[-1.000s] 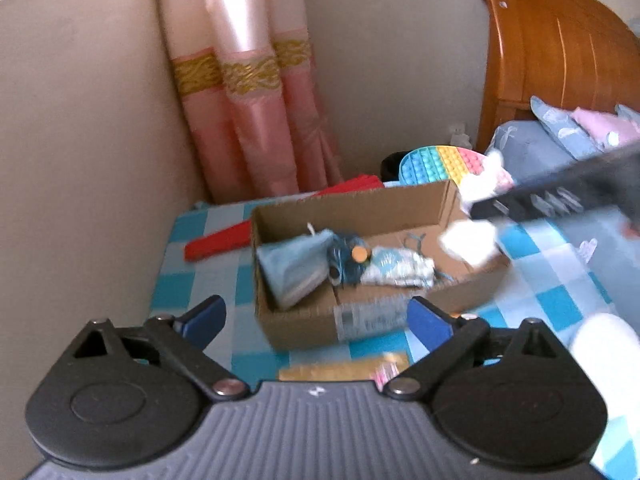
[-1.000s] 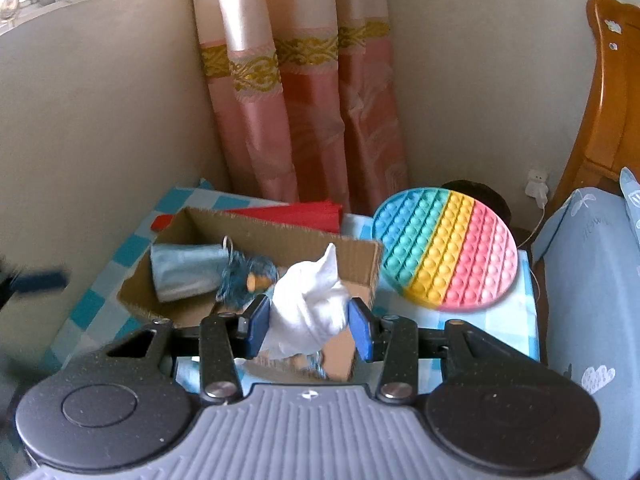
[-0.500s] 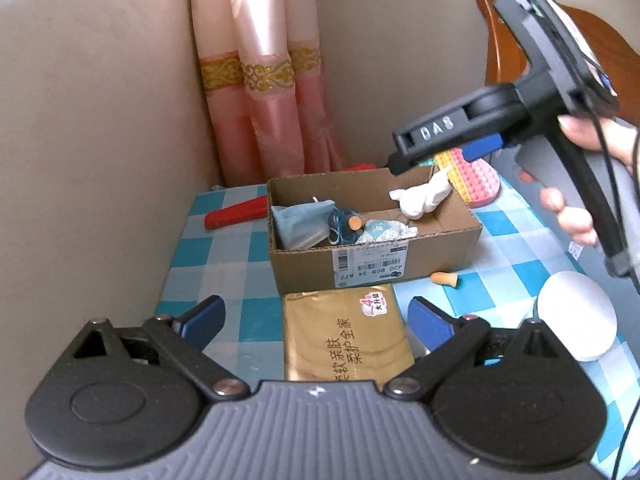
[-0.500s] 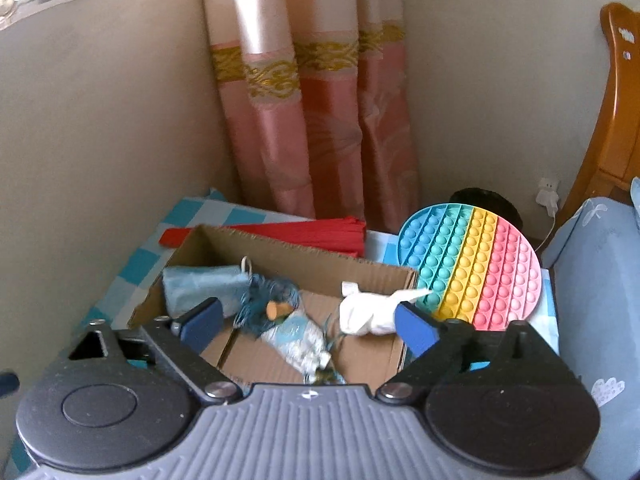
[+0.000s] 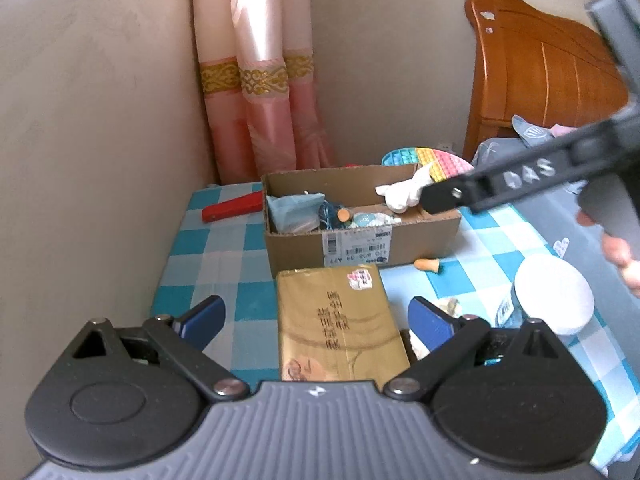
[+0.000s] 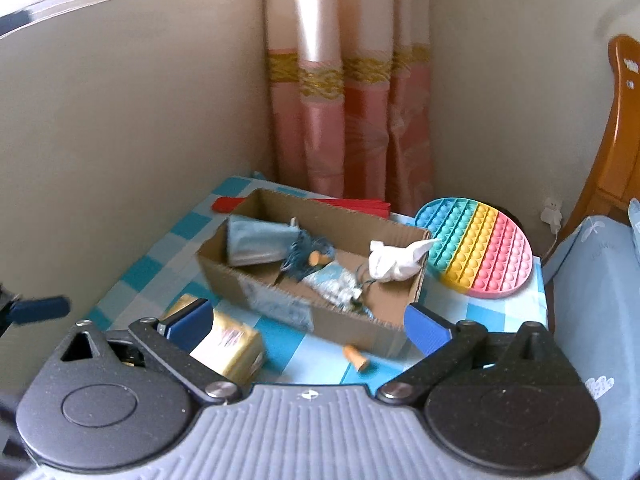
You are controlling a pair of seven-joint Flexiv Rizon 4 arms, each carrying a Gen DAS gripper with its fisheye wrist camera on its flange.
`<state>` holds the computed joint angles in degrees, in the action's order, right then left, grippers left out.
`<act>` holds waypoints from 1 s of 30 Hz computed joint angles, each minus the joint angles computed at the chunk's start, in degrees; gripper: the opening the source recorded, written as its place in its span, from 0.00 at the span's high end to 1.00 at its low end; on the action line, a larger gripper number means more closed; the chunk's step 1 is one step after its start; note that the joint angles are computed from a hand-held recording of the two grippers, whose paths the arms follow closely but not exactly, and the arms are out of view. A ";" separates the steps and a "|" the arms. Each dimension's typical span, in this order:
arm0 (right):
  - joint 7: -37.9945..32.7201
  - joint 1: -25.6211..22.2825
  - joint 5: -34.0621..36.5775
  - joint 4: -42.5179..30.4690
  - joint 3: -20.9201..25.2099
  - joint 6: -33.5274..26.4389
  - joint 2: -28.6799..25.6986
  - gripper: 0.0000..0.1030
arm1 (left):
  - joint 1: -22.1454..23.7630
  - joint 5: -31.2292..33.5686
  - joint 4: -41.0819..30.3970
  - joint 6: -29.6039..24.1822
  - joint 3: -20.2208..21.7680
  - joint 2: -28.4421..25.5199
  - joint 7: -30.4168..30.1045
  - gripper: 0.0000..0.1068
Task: Organize soft objects
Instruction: 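Withdraw both open grippers from the box toward the table, then grasp the blue face mask with the right gripper while the left approaches the light blue toy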
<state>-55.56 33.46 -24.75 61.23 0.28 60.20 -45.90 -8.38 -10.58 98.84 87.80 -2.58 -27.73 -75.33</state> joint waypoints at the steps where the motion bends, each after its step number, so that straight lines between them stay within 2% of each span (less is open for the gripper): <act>1: 0.34 0.40 -0.50 2.39 -0.39 1.19 1.27 0.00 | 0.25 -0.03 0.59 0.18 -0.33 0.31 0.18 0.08; 8: 5.96 3.23 -5.97 17.45 -2.76 7.71 8.87 0.00 | 2.86 -0.65 6.12 3.60 -3.98 2.70 2.76 0.08; 12: 14.93 5.49 -11.96 26.65 -5.99 12.56 12.97 0.00 | 6.87 -1.91 9.98 5.77 -9.26 4.05 6.02 0.08; 18: 27.29 6.77 -20.41 36.41 -8.20 15.17 17.30 0.00 | 11.34 -3.08 14.08 6.86 -15.27 4.96 10.31 0.08; 23: 33.16 4.72 -24.17 39.56 -5.98 14.43 18.47 0.01 | 13.50 -3.61 15.55 7.28 -18.24 4.90 12.63 0.08; 27: 34.47 3.07 -25.45 40.84 -4.03 14.69 17.72 0.05 | 18.03 -3.36 17.76 9.24 -23.80 4.46 14.10 0.08; 30: 35.23 2.43 -25.04 40.83 -3.49 15.89 16.47 0.09 | 17.18 -2.53 18.03 7.58 -22.58 4.58 14.47 0.08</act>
